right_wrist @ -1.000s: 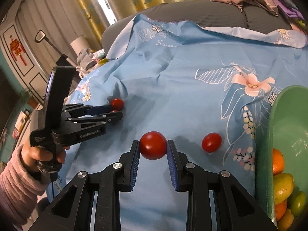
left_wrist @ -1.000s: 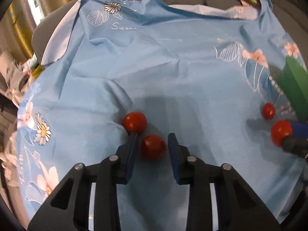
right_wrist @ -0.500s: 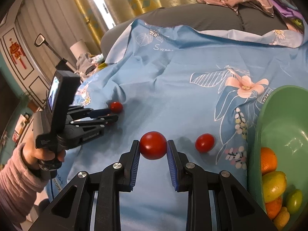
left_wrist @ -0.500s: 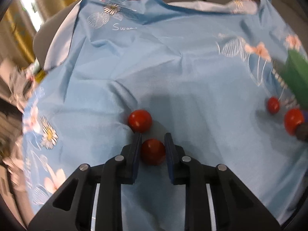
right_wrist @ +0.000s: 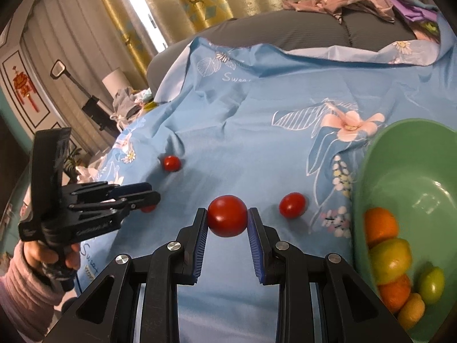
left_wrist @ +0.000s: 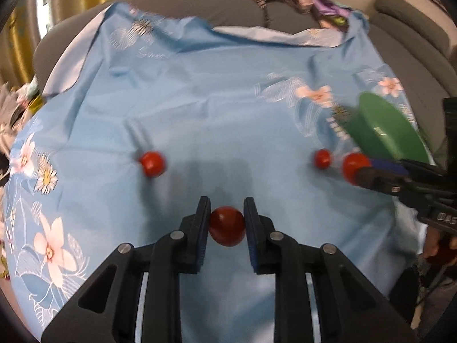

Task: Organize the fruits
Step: 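Carry both cherry tomatoes over the green bowl and open both grippers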

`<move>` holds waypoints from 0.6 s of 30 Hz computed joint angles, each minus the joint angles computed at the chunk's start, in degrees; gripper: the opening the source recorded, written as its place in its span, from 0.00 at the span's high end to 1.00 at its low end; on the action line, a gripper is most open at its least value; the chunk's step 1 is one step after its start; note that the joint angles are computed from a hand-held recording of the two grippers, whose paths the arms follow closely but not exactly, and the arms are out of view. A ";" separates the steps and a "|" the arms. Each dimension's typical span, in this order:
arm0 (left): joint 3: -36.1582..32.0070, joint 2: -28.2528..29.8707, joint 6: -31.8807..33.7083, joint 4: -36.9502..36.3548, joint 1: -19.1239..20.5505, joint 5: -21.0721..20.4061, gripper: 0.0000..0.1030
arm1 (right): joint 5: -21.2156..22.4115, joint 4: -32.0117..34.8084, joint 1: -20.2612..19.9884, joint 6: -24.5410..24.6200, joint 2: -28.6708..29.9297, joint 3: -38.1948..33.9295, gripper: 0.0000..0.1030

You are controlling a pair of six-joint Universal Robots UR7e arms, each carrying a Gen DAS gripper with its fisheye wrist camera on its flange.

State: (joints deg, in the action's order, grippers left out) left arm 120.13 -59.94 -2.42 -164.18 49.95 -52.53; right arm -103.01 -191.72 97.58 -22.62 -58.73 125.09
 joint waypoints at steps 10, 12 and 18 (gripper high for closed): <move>-4.04 4.19 4.78 -4.14 -5.13 -5.36 0.77 | -0.83 -5.03 -1.00 0.72 -6.32 3.99 0.71; -5.19 5.45 5.73 -4.68 -5.87 -6.66 0.77 | -1.19 -6.24 -1.53 0.64 -7.98 5.04 0.71; -10.13 10.79 7.84 -4.31 -7.70 -11.92 0.77 | -2.29 -9.26 -3.91 1.31 -12.32 7.95 0.71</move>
